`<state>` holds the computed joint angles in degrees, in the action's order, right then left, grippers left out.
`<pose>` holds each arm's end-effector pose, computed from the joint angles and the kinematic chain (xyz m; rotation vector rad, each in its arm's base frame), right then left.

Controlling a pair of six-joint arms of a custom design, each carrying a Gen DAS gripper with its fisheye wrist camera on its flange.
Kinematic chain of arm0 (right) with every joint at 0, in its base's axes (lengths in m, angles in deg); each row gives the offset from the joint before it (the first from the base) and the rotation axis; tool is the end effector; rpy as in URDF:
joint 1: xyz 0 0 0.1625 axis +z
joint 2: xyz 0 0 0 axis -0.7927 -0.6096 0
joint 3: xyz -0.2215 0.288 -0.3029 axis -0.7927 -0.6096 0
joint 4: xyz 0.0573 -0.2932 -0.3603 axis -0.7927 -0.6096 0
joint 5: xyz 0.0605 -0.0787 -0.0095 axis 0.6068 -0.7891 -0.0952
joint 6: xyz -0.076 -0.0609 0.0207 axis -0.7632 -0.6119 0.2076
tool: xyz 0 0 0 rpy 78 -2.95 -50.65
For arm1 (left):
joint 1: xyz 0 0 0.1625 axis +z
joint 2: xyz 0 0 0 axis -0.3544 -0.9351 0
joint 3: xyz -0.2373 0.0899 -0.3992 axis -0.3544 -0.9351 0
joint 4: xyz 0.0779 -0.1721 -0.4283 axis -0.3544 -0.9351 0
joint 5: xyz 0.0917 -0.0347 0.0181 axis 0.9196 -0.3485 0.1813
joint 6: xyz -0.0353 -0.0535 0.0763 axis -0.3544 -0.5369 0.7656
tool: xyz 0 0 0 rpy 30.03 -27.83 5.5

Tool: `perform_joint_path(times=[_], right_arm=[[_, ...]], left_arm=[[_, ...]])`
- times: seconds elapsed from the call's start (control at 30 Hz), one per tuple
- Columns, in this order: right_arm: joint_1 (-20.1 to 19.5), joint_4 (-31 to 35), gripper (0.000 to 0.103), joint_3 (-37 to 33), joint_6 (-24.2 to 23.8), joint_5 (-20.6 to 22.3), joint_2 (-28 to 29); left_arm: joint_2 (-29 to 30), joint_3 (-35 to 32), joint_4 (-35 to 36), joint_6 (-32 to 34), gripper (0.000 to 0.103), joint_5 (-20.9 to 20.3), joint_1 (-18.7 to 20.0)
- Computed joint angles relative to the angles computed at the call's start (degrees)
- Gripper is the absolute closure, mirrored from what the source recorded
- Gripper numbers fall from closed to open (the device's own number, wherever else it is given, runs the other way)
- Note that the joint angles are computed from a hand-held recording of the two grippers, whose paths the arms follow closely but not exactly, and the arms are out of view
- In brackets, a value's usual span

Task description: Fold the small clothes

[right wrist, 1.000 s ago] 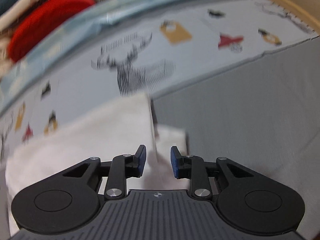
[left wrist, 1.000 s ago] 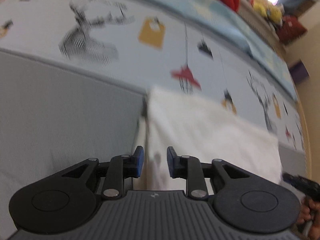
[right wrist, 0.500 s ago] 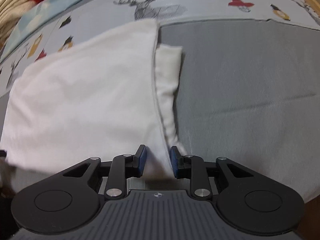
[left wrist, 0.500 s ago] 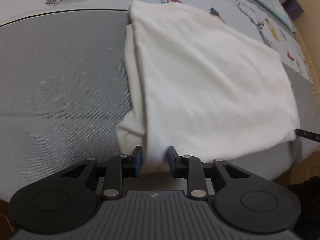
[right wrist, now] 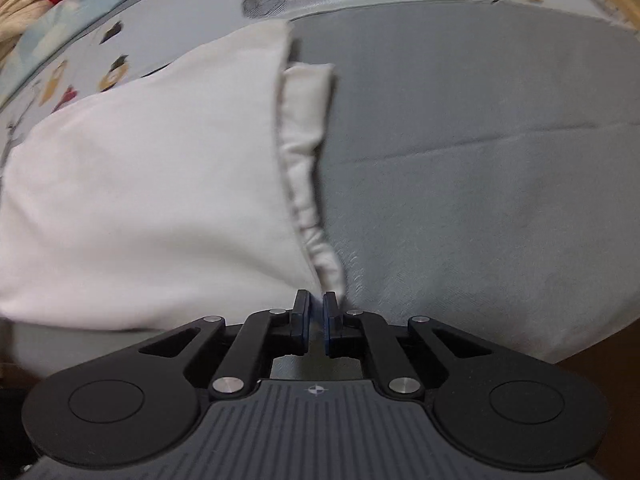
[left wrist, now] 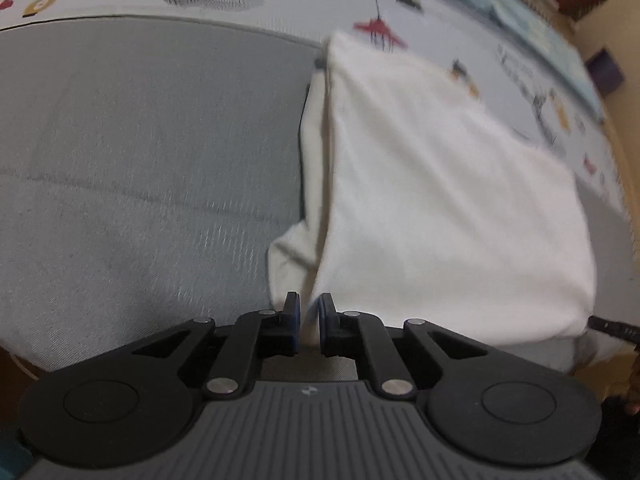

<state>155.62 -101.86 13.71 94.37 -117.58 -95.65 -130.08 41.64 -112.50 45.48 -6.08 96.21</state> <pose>0.2266 -0.6614 0.1790 -0.0677 -2.4748 0.3969 0.0105 -0.7051 0.4040 -0.0659 2.6007 -0.4223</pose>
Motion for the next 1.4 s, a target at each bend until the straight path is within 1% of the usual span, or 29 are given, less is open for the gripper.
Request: perform_joint_path(times=[0.07, 0.13, 0.2, 0.27, 0.33, 0.37, 0.4, 0.5, 0.6, 0.63, 0.7, 0.73, 0.8, 0.83, 0.87, 0.93, 0.97, 1.03, 1.1, 1.13, 1.17, 1.23, 1.27, 1.3, 1.33, 1.37, 1.4], right_arm=[[0.3, -6.7, 0.097, 1.1, -1.8, -0.1, -0.1], [0.1, -10.2, 0.096, 1.5, -2.6, 1.5, -0.2], [-0.2, -7.9, 0.094, 0.9, -1.7, 2.4, 0.1], [-0.3, -4.0, 0.094, 0.3, -1.4, 2.0, 0.7], [-0.3, 0.1, 0.095, -0.7, -2.3, 1.4, 1.5], [-0.2, 0.8, 0.096, -0.9, -2.6, 0.9, 1.8], [0.0, 0.9, 0.098, -1.0, -2.7, 0.5, 2.0], [-0.2, 0.5, 0.098, -0.9, -1.8, 0.9, 1.7], [0.0, -1.0, 0.096, -0.9, -1.7, 0.0, 1.6], [0.2, -2.3, 0.094, -0.6, -2.1, -0.4, 1.3], [0.9, -7.6, 0.087, -0.1, -5.1, -1.9, 0.9], [1.6, -11.4, 0.086, 0.0, -8.0, -3.1, 0.8], [2.4, -19.3, 0.079, 0.6, -14.2, -3.9, 0.5], [2.6, -24.8, 0.076, 1.0, -18.1, -3.4, 0.5], [2.7, -29.0, 0.073, 1.6, -20.7, -2.8, 0.3], [2.6, -36.6, 0.071, 3.1, -23.9, -1.9, 0.1], [2.5, -38.5, 0.070, 3.8, -23.2, -2.3, 0.0], [2.1, -38.1, 0.070, 3.9, -20.8, -2.8, -0.2], [2.0, -40.2, 0.070, 3.9, -22.4, -3.4, 0.3], [2.0, -40.6, 0.070, 3.7, -23.3, -3.9, 0.6], [2.0, -40.7, 0.070, 3.6, -24.1, -4.5, 0.8], [2.0, -40.2, 0.070, 3.3, -24.0, -4.5, 1.3], [2.0, -39.6, 0.070, 3.4, -23.6, -4.2, 1.1], [1.9, -39.1, 0.070, 3.4, -23.3, -4.0, 1.0], [1.9, -38.6, 0.070, 3.4, -22.9, -3.9, 1.0], [2.0, -38.4, 0.070, 3.6, -22.5, -4.3, 0.7], [1.9, -38.3, 0.070, 3.5, -22.1, -4.5, 0.7]], left_arm=[[-0.1, 0.1, -2.5, 0.0, 0.095, -1.9, 0.4], [0.4, -0.5, -1.5, -0.7, 0.095, -2.3, 0.6], [1.6, -1.9, 3.3, -2.1, 0.095, -0.8, 0.8], [2.8, -3.4, 7.8, -3.3, 0.094, 0.6, 0.9], [3.0, -3.6, 8.3, -2.8, 0.094, 1.0, 0.9], [3.1, -3.6, 8.0, -2.5, 0.094, 1.1, 0.9], [3.0, -3.6, 7.7, -2.2, 0.094, 1.2, 0.8], [2.9, -3.3, 7.6, -1.8, 0.094, 1.5, 0.7], [2.7, -3.2, 7.4, -1.8, 0.094, 1.6, 0.6], [2.7, -3.1, 7.0, -1.7, 0.094, 1.4, 0.6], [2.7, -3.3, 6.5, -1.6, 0.094, 1.2, 0.8], [2.7, -3.3, 6.3, -1.5, 0.093, 1.3, 0.8], [1.5, -2.5, 6.8, -1.8, 0.093, 1.3, 0.3], [1.4, -2.5, 6.7, -1.8, 0.093, 1.4, 0.2], [1.3, -2.4, 6.5, -1.8, 0.091, 1.4, 0.1], [1.2, -2.4, 6.0, -1.9, 0.089, 1.4, 0.0], [1.2, -2.4, 5.7, -2.1, 0.088, 1.5, -0.1], [1.4, -2.5, 5.0, -2.6, 0.088, 2.2, -0.5], [1.4, -2.5, 3.4, -2.4, 0.087, 2.7, -1.0], [1.5, -2.8, 2.3, -1.6, 0.084, 2.6, -1.2], [1.9, -3.3, 1.4, -0.7, 0.078, 2.8, -1.4], [3.0, -4.6, -0.1, 1.1, 0.072, 4.2, -1.9], [3.4, -5.0, -1.3, 2.3, 0.067, 4.4, -2.0], [3.8, -5.3, -3.1, 3.7, 0.063, 4.1, -1.8], [4.3, -5.4, -5.2, 5.1, 0.054, 3.0, -1.3], [4.7, -5.4, -6.5, 5.4, 0.047, 1.8, -0.8], [4.9, -5.4, -7.1, 5.3, 0.046, 0.1, 0.1]])
